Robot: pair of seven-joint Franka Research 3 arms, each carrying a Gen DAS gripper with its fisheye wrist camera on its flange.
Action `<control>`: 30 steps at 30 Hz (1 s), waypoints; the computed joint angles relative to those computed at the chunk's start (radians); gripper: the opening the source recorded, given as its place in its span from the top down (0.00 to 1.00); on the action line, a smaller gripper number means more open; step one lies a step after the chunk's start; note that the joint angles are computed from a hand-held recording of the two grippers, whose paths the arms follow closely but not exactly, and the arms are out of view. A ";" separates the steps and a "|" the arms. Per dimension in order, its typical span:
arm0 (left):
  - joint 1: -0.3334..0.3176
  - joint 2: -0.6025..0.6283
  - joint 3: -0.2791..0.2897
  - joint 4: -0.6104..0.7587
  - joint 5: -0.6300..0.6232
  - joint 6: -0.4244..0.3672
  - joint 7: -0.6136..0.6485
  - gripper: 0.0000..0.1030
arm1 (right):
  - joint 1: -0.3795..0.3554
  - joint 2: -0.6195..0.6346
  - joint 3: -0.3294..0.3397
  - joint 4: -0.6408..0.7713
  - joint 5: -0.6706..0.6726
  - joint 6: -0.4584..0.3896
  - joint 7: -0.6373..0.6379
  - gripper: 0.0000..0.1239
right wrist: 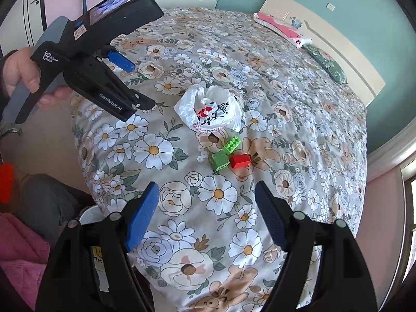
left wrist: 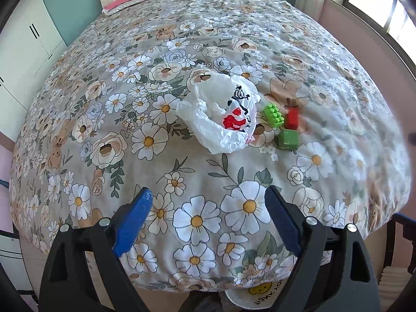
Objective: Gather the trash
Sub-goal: 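Grasp the white plastic bag with the left tool while the right tool grasps the green sponge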
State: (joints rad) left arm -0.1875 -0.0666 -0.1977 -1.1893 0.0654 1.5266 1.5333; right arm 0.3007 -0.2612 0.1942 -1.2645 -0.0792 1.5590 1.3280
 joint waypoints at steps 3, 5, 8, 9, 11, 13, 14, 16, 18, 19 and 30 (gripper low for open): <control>-0.005 0.061 -0.008 0.031 0.032 0.010 0.004 0.13 | 0.003 0.038 -0.017 -0.013 0.022 0.028 -0.032 0.39; -0.009 0.108 -0.010 0.066 0.051 0.004 0.007 0.13 | 0.005 0.067 -0.027 -0.020 0.032 0.043 -0.049 0.39; -0.013 0.172 -0.008 0.110 0.066 -0.001 0.013 0.13 | 0.009 0.109 -0.041 -0.031 0.044 0.055 -0.061 0.39; -0.014 0.186 -0.007 0.115 0.070 0.004 0.015 0.13 | 0.011 0.121 -0.046 -0.039 0.049 0.060 -0.066 0.39; -0.014 0.208 -0.006 0.119 0.070 0.015 0.022 0.13 | 0.015 0.139 -0.055 -0.057 0.058 0.073 -0.083 0.39; -0.013 0.229 -0.005 0.121 0.067 0.023 0.032 0.13 | 0.018 0.165 -0.062 -0.061 0.061 0.070 -0.093 0.39; -0.015 0.238 -0.005 0.122 0.068 0.026 0.037 0.13 | 0.019 0.175 -0.066 -0.067 0.067 0.070 -0.095 0.39; -0.015 0.254 -0.006 0.122 0.064 0.039 0.057 0.13 | 0.019 0.194 -0.076 -0.075 0.081 0.074 -0.100 0.39; -0.017 0.267 -0.007 0.119 0.068 0.057 0.075 0.13 | 0.015 0.215 -0.089 -0.071 0.118 0.065 -0.107 0.39; -0.017 0.275 -0.007 0.121 0.066 0.061 0.086 0.13 | 0.013 0.221 -0.094 -0.076 0.134 0.067 -0.114 0.39; -0.018 0.391 -0.009 0.212 0.017 0.058 0.126 0.24 | 0.010 0.318 -0.110 -0.020 0.179 0.050 -0.171 0.52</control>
